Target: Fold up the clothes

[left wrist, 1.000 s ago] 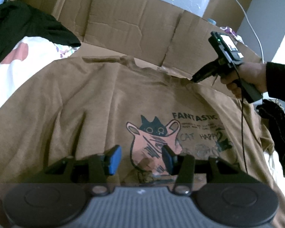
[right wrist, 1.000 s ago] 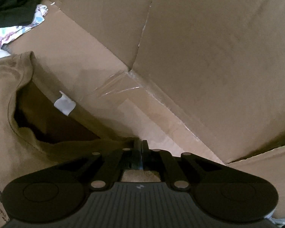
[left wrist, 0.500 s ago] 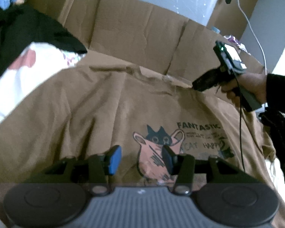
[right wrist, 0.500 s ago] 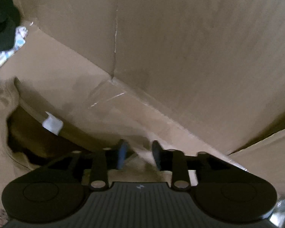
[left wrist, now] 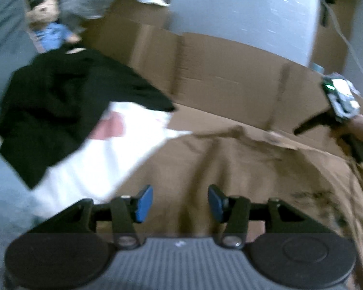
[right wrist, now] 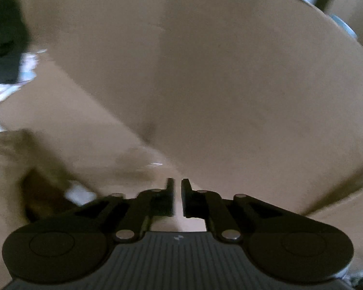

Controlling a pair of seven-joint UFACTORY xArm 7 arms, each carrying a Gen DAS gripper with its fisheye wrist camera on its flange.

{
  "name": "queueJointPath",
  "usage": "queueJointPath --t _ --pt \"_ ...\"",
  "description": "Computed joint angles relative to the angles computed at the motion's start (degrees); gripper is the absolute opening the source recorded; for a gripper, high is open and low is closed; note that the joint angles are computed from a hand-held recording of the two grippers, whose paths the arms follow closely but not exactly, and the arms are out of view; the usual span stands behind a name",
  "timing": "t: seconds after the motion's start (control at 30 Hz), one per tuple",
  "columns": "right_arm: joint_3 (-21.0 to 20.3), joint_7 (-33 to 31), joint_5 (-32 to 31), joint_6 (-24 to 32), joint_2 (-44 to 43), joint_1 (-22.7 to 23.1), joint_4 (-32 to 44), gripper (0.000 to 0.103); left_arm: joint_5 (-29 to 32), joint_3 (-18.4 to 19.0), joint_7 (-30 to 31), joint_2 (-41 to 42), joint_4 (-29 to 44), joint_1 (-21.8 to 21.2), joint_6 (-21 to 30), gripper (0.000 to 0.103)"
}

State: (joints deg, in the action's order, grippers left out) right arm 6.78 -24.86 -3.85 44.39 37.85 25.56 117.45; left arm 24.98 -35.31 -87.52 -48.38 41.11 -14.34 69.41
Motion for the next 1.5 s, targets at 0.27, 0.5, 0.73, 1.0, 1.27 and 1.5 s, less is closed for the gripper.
queueJointPath --t 0.27,0.5,0.73,1.0,1.27,1.5 --pt "5.0 -6.2 6.8 5.0 -2.2 0.8 0.4 0.03 -3.4 3.5 7.7 -5.6 -0.2 -2.8 12.6 0.051" --pt "7.0 -10.7 10.7 8.1 -5.9 2.8 -2.3 0.035 -9.1 5.8 8.5 -11.7 -6.1 -4.7 9.8 0.032" --pt "5.6 -9.6 7.8 10.4 -1.0 8.2 4.0 0.043 -12.6 7.3 11.8 -10.7 -9.7 -6.0 5.4 0.043" --pt "3.3 -11.1 2.8 13.2 2.9 12.6 8.4 0.054 -14.0 7.5 12.8 -11.4 -9.9 -6.3 5.0 0.008" --pt "2.4 -9.9 1.1 13.9 3.5 12.9 10.2 0.054 -5.1 0.9 12.0 -13.5 -2.7 0.7 12.1 0.004" --pt "2.2 -9.7 1.7 17.5 6.6 13.4 16.1 0.054 -1.6 3.4 15.1 -16.6 -4.0 2.4 11.1 0.004"
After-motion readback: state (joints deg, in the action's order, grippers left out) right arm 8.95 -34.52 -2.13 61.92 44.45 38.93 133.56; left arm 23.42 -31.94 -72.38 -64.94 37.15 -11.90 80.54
